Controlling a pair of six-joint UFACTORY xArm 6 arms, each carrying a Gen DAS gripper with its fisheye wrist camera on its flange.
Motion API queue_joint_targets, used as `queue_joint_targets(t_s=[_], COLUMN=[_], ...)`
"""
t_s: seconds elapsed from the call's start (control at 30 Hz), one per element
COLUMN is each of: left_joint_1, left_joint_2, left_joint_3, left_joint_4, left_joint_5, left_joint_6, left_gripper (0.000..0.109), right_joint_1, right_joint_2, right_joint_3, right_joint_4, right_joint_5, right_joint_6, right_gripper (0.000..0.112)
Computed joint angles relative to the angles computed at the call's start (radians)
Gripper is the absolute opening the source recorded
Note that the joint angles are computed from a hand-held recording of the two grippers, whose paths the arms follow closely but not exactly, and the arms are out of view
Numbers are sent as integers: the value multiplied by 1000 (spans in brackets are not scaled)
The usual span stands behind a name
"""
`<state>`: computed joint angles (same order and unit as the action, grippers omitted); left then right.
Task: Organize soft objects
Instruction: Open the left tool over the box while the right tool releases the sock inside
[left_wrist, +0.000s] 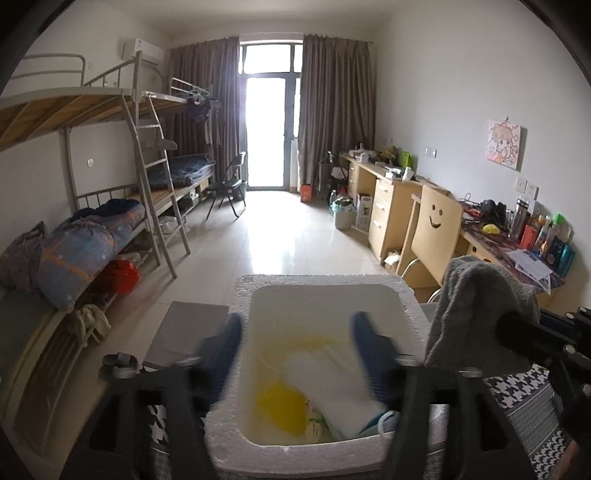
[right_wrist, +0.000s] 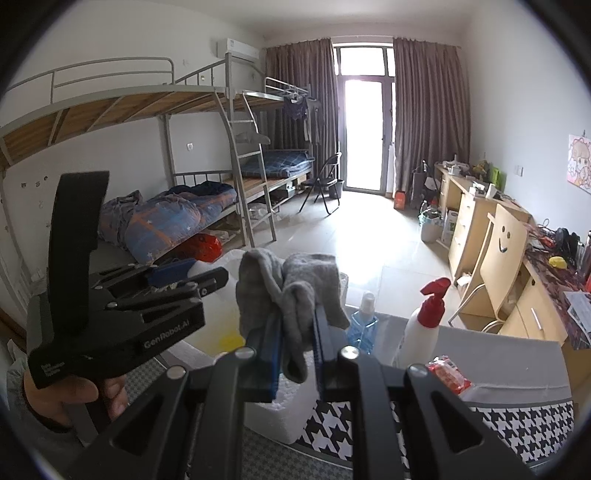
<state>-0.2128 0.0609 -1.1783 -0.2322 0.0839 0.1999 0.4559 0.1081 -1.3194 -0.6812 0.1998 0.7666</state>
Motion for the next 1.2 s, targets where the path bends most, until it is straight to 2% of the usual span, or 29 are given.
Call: queue_joint_targets(t_s=[0.07, 0.13, 0.23, 0.3, 0.33, 0.47, 0.7, 0.77, 1.03, 1.1, 1.2], left_joint_1=[7, 23, 27, 32, 30, 44, 67, 68, 96, 98, 92], left_joint_2=[-4, -9, -13, -15, -19, -26, -38, -42, -58, -64, -70], left_joint_3=[13, 22, 27, 31, 33, 41, 58, 63, 88, 97, 107], left_joint_4=[45, 158, 149, 166, 132, 209, 221, 176, 262, 249, 163], left_joint_5=[-29, -38, -48, -61, -66, -80, -98, -102, -117, -122, -124], left_joint_6=[-41, -144, -136, -166, -136, -204, -223, -188, -264, -250, -177], left_gripper=[88, 92, 96, 102, 102, 102, 102, 102, 102, 102, 102], right_joint_1=[-2, -2, 1, 4, 6, 10, 13, 14, 17, 20, 25], right_joint_2=[1, 2, 8, 11, 13, 22, 46, 54, 94, 108, 128], right_joint_3=[-2, 0, -4, -6, -9, -19, -43, -48, -79, -96, -115], right_joint_4=[-12, -29, -38, -36, -30, -16, 40, 68, 227, 262, 314], right_joint_5=[0, -1, 5, 5, 6, 10, 11, 11, 5, 12, 22], right_joint_6=[13, 31, 43, 41, 34, 18, -43, -71, -229, -262, -314], right_gripper=[18, 18, 18, 18, 18, 18, 18, 18, 19, 18, 19])
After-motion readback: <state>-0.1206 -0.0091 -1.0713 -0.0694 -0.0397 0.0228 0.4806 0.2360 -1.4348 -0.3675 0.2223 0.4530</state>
